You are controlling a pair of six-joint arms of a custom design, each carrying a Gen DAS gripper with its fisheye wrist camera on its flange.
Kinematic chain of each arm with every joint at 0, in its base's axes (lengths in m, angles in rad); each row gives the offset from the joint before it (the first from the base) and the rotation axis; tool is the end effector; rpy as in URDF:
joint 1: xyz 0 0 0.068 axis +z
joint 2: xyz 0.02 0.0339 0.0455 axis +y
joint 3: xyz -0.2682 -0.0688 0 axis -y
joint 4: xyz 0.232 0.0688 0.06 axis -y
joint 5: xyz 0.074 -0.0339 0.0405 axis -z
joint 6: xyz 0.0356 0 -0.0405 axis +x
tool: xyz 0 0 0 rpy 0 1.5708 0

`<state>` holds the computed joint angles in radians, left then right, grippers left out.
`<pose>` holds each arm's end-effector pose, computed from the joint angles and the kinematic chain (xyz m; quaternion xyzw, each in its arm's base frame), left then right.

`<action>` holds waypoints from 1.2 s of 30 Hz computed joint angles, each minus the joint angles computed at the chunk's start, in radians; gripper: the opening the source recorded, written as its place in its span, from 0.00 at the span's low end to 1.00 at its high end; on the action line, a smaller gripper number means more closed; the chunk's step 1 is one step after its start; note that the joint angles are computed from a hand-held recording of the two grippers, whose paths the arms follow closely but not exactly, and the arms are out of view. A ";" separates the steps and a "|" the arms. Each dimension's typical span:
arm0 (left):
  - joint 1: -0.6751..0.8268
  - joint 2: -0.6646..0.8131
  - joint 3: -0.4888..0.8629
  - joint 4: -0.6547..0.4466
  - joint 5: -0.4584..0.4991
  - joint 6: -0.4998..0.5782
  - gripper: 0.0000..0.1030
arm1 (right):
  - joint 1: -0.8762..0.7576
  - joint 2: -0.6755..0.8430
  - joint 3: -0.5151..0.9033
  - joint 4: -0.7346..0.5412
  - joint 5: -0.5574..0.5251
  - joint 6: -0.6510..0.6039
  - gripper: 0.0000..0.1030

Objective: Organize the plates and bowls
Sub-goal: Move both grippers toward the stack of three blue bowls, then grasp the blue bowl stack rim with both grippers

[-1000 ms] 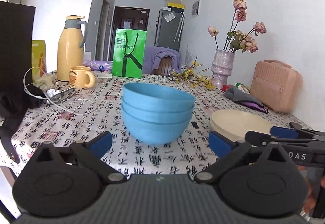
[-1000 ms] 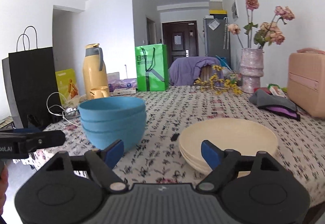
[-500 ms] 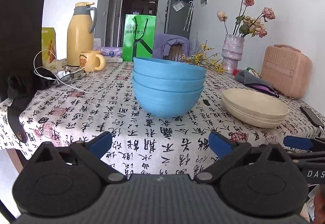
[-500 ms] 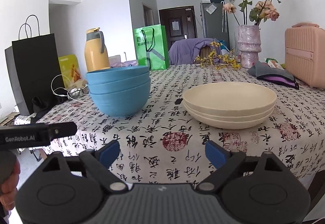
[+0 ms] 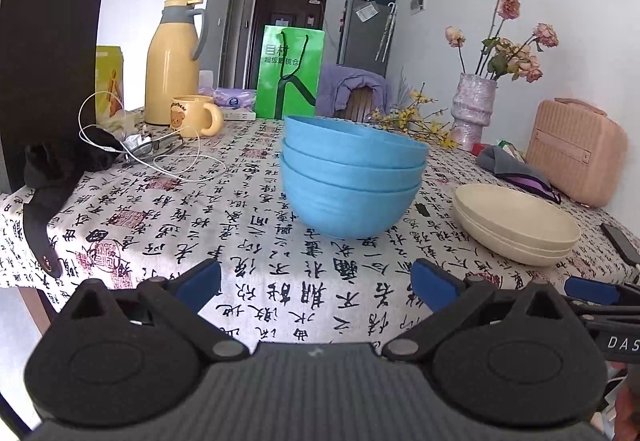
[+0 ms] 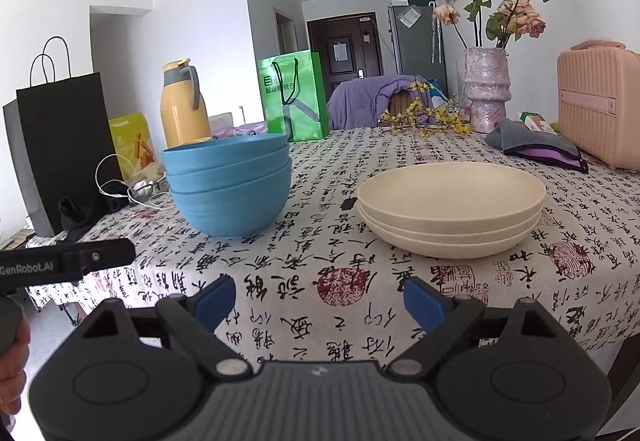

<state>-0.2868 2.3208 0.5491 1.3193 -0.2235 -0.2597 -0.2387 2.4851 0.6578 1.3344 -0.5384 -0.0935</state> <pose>0.3025 -0.0810 0.0229 -0.0477 0.8431 -0.0512 0.5331 0.3189 -0.0588 -0.0119 -0.0761 0.8351 0.1433 0.5257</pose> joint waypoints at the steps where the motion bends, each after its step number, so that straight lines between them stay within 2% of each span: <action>1: 0.013 -0.020 0.009 -0.035 0.019 -0.011 1.00 | 0.003 -0.005 0.011 -0.015 -0.001 0.002 0.88; 5: 0.097 -0.112 0.023 -0.082 0.169 -0.077 1.00 | 0.019 -0.053 0.070 -0.101 -0.021 0.038 0.88; 6: 0.122 -0.146 0.040 -0.123 0.216 -0.099 1.00 | 0.021 -0.072 0.096 -0.140 -0.038 0.059 0.88; 10: 0.215 -0.225 0.208 -0.402 0.379 -0.126 1.00 | 0.046 -0.137 0.221 -0.298 -0.083 0.134 0.87; 12: 0.236 -0.223 0.315 -0.531 0.394 -0.106 1.00 | 0.064 -0.156 0.317 -0.426 -0.119 0.157 0.87; 15: 0.246 -0.183 0.464 -0.659 0.382 -0.065 1.00 | 0.092 -0.145 0.499 -0.654 -0.169 0.194 0.87; 18: 0.260 -0.120 0.614 -0.785 0.410 -0.047 0.95 | 0.127 -0.092 0.674 -0.823 -0.161 0.228 0.87; 22: 0.278 0.000 0.854 -1.011 0.460 -0.022 0.89 | 0.160 0.012 0.918 -1.049 -0.156 0.257 0.86; 25: 0.292 0.089 0.995 -1.135 0.484 -0.028 0.89 | 0.182 0.088 1.065 -1.180 -0.137 0.242 0.76; 30: 0.310 0.176 1.116 -1.253 0.541 -0.031 0.81 | 0.194 0.191 1.236 -1.318 -0.113 0.252 0.70; 34: 0.309 0.199 1.126 -1.260 0.556 -0.037 0.79 | 0.190 0.237 1.285 -1.356 -0.135 0.263 0.62; 36: 0.306 0.208 1.117 -1.242 0.567 -0.050 0.66 | 0.191 0.249 1.288 -1.351 -0.137 0.279 0.59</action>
